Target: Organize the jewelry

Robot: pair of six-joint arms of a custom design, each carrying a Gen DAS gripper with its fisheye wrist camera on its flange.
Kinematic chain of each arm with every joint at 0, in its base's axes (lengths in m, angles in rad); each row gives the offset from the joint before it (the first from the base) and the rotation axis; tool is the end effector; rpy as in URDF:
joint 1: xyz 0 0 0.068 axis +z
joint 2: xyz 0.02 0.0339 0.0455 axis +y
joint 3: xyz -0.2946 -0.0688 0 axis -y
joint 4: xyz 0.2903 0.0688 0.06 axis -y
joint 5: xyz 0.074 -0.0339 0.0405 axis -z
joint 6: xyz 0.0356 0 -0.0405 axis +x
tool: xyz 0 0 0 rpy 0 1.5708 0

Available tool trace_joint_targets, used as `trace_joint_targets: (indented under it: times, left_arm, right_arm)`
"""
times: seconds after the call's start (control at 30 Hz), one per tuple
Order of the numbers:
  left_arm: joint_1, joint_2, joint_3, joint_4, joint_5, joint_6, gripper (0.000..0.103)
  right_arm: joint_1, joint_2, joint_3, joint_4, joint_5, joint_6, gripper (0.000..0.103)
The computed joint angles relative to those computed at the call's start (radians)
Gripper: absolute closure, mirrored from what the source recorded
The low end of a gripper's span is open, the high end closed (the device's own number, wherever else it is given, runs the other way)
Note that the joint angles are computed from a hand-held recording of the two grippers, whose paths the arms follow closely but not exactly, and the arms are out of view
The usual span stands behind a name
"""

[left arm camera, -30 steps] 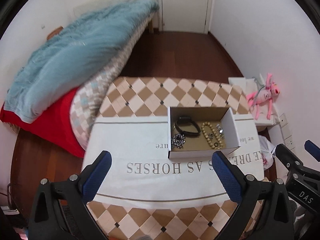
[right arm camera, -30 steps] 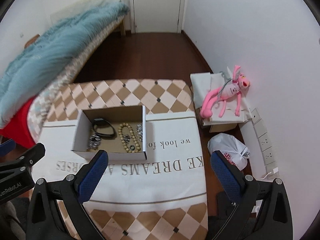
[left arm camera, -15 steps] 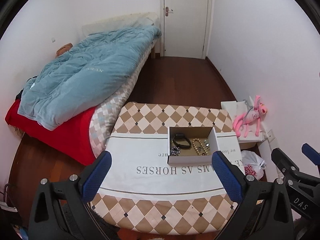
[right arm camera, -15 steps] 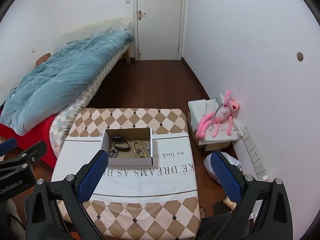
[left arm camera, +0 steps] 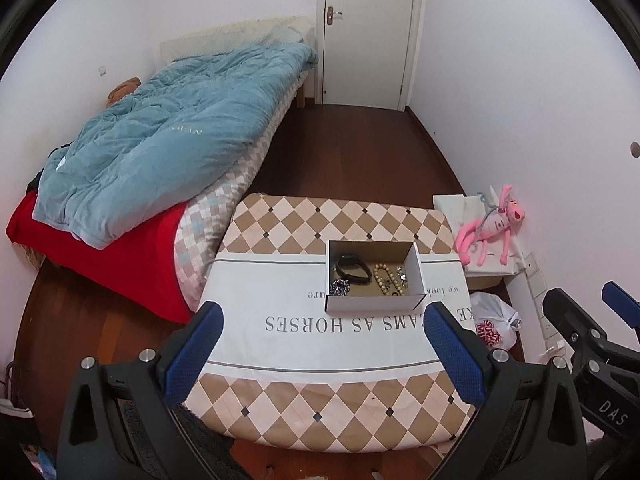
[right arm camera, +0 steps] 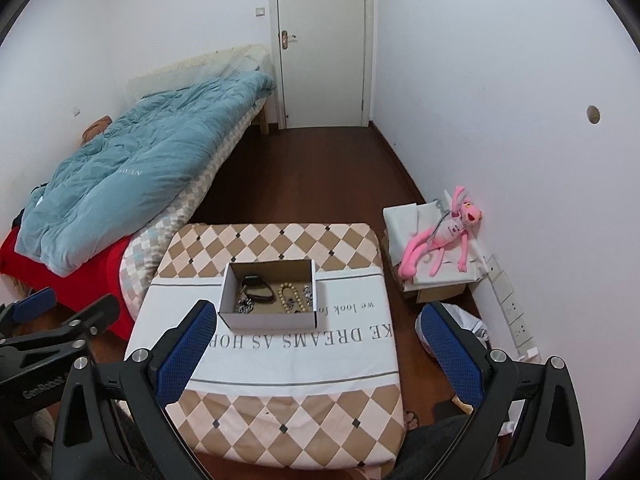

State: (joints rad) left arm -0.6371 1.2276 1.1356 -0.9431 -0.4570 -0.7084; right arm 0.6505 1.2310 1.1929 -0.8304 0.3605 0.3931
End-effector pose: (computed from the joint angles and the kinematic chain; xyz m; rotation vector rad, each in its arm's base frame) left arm 0.2260 -0.1477 0.3329 -0.2433 2.4403 0.0266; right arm 0.2332 0.1617 0.3582 -0.1468 2.3626 0.0581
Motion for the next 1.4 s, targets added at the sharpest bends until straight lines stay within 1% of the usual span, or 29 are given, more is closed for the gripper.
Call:
trace_joint_targets:
  times: [0.23,0.5,0.77,0.97,1.4]
  left_arm:
    - [0.069,0.094,0.048,0.001,0.064,0.032,0.001]
    - [0.163,0.231,0.127,0.02,0.133,0.103,0.001]
    - [0.209,0.342,0.18,0.025,0.162,0.147,0.001]
    - [0.228,0.38,0.187,0.028,0.179,0.151,0.001]
    - [0.239,0.385,0.182,0.031,0.194,0.157,0.001]
  right_arm:
    - [-0.041,0.099,0.052,0.007,-0.03,-0.025,0.0]
    - [-0.098,0.285,0.166,0.013,-0.063,-0.066,0.0]
    - [-0.139,0.423,0.249,-0.005,-0.098,-0.089,0.0]
    - [-0.159,0.47,0.269,-0.016,-0.128,-0.094,0.0]
    - [-0.17,0.487,0.268,-0.026,-0.156,-0.097,0.0]
